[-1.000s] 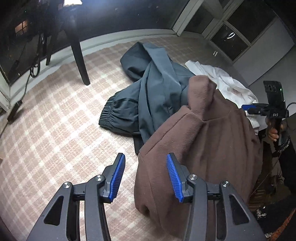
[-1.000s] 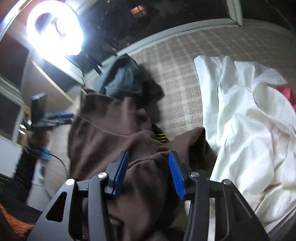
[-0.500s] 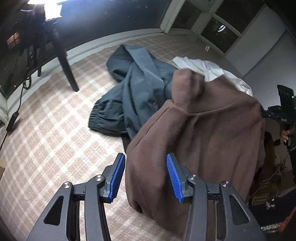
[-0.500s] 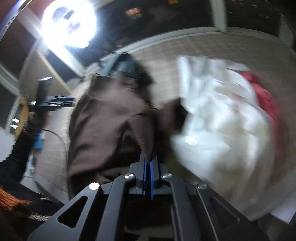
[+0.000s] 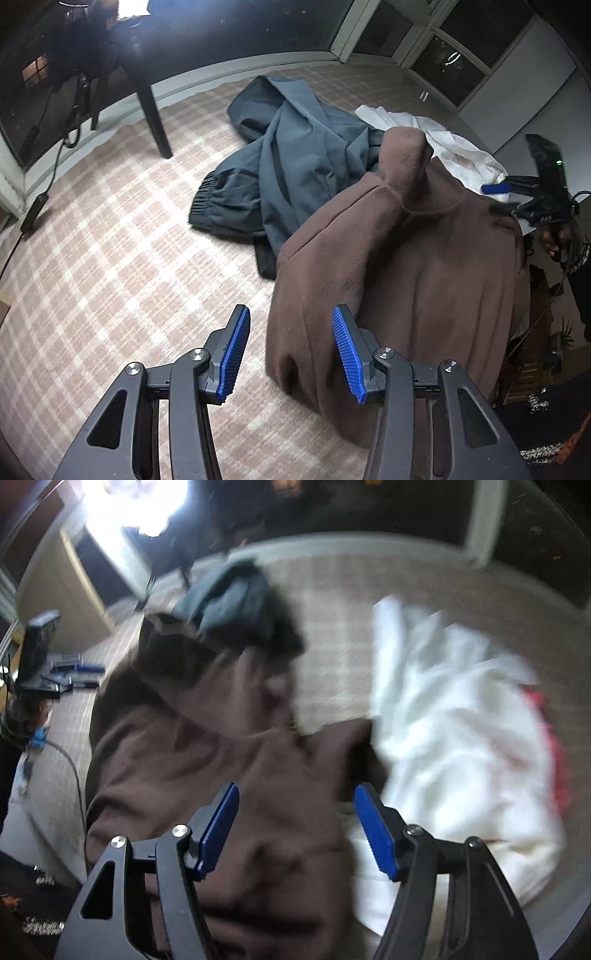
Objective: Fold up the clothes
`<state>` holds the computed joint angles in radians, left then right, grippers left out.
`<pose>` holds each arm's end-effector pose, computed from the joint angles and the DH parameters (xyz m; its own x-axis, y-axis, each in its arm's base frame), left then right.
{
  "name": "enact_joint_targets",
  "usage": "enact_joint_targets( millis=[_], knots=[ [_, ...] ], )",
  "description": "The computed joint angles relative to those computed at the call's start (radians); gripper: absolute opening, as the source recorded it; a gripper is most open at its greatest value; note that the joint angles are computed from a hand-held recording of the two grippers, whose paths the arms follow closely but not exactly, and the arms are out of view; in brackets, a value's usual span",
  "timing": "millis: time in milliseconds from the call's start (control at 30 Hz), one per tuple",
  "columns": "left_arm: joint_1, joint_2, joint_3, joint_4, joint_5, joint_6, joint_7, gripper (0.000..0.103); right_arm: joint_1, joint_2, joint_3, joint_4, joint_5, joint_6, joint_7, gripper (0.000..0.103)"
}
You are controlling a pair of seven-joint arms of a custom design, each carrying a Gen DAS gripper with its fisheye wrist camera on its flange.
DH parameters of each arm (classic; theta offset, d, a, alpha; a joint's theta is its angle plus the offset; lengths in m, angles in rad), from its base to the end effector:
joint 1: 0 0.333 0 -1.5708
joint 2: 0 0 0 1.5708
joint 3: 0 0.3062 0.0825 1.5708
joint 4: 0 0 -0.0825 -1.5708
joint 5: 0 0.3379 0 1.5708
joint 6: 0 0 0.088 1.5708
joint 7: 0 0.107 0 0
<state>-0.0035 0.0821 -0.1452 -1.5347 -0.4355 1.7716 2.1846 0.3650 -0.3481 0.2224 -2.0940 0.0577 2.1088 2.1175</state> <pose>0.5412 -0.1147 0.6152 -0.6630 -0.6961 0.2753 -0.7426 0.5651 -0.3596 0.3592 0.2596 0.5982 0.0464 -0.9852 -0.1650 -0.9517 0.0065 -0.3069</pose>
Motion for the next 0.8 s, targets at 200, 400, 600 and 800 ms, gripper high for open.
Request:
enact_joint_targets(
  millis=[200, 400, 600, 800],
  knots=[
    [0.008, -0.003, 0.006, 0.035, -0.001, -0.016, 0.024, 0.045, 0.005, -0.119, 0.061, 0.030, -0.110, -0.087, 0.071, 0.005],
    [-0.015, 0.091, -0.034, 0.184, -0.023, -0.082, 0.048, 0.045, -0.073, -0.420, 0.068, -0.127, -0.058, -0.172, 0.193, 0.005],
    [-0.081, 0.309, -0.115, 0.495, 0.019, -0.222, 0.014, 0.048, -0.090, -0.489, 0.071, -0.291, 0.026, -0.123, 0.196, 0.005],
    [-0.166, 0.460, -0.145, 0.693, 0.147, -0.320, -0.028, 0.047, -0.103, -0.497, 0.090, -0.299, 0.048, -0.099, 0.196, 0.005]
  ],
)
